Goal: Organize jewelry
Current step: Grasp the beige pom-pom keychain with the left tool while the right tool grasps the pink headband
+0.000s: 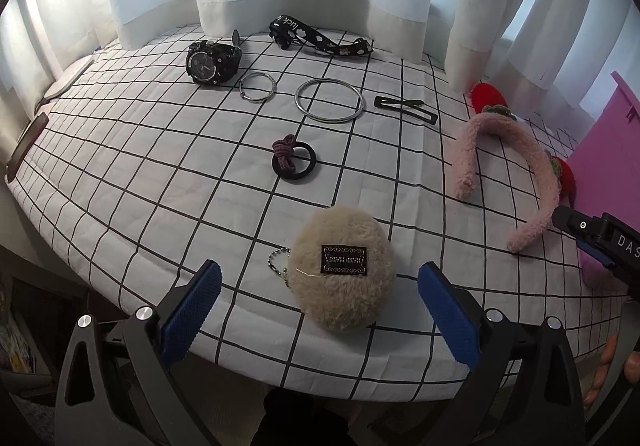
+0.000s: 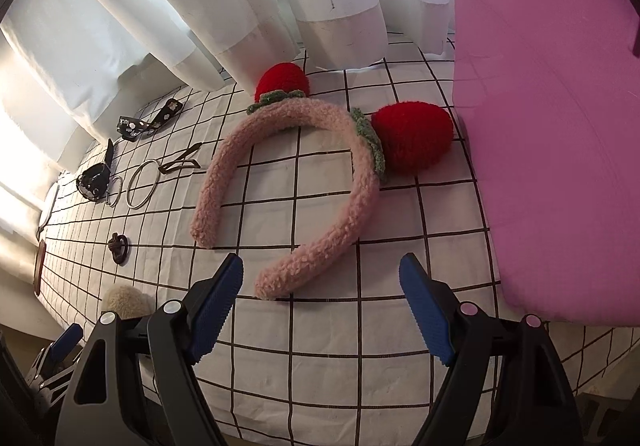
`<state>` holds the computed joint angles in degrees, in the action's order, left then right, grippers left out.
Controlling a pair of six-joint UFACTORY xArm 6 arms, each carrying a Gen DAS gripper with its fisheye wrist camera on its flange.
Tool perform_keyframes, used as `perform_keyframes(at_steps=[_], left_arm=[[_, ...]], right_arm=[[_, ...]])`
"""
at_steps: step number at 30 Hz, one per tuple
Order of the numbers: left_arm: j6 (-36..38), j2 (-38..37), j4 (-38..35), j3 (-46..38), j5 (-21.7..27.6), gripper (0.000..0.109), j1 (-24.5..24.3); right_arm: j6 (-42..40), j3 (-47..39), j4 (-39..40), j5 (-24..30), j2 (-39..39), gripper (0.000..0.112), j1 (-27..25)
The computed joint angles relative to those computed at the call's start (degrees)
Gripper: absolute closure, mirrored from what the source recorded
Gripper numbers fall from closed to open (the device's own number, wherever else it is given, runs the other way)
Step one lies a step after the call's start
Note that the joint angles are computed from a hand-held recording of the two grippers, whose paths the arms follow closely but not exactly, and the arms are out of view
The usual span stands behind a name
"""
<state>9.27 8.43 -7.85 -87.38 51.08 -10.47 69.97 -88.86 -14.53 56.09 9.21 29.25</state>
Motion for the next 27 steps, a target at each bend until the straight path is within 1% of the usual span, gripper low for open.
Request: perform_keyframes(at_steps=[3, 6, 11, 15, 23, 27], left_arm=[[-0.5, 1.4, 0.3, -0.7, -0.2, 0.012, -0.4], [-1.5, 2.4, 1.9, -0.9, -0.8, 0.012, -0.9], [-2.8, 3.6, 3.7, -1.1, -1.6, 0.012, -1.5], [-4.2, 4.5, 4.6, -1.5, -1.7, 0.012, -1.7], [-5.7, 5.7, 6.1, -1.5, -1.7, 0.012, -2.4], [-6.4, 5.2, 6.5, -0.3, -3.5, 0.012, -2.6]], right_arm=[[1.1, -1.3, -1.0, 1.4, 1.5, 0.035, -0.5], [2.7, -1.7, -1.0, 1.5, 2.6, 0.035, -1.2], [4.1, -3.7, -1.9, 4.0, 4.8, 0.035, -1.6], [3.7, -5.5, -2.1, 5.8, 6.9, 0.035, -2.0], [1.9, -10.7, -6.5, 9.5, 11.1, 0.035, -1.8], [0.7, -13.8, -9.0, 12.0, 13.6, 0.035, -1.4]])
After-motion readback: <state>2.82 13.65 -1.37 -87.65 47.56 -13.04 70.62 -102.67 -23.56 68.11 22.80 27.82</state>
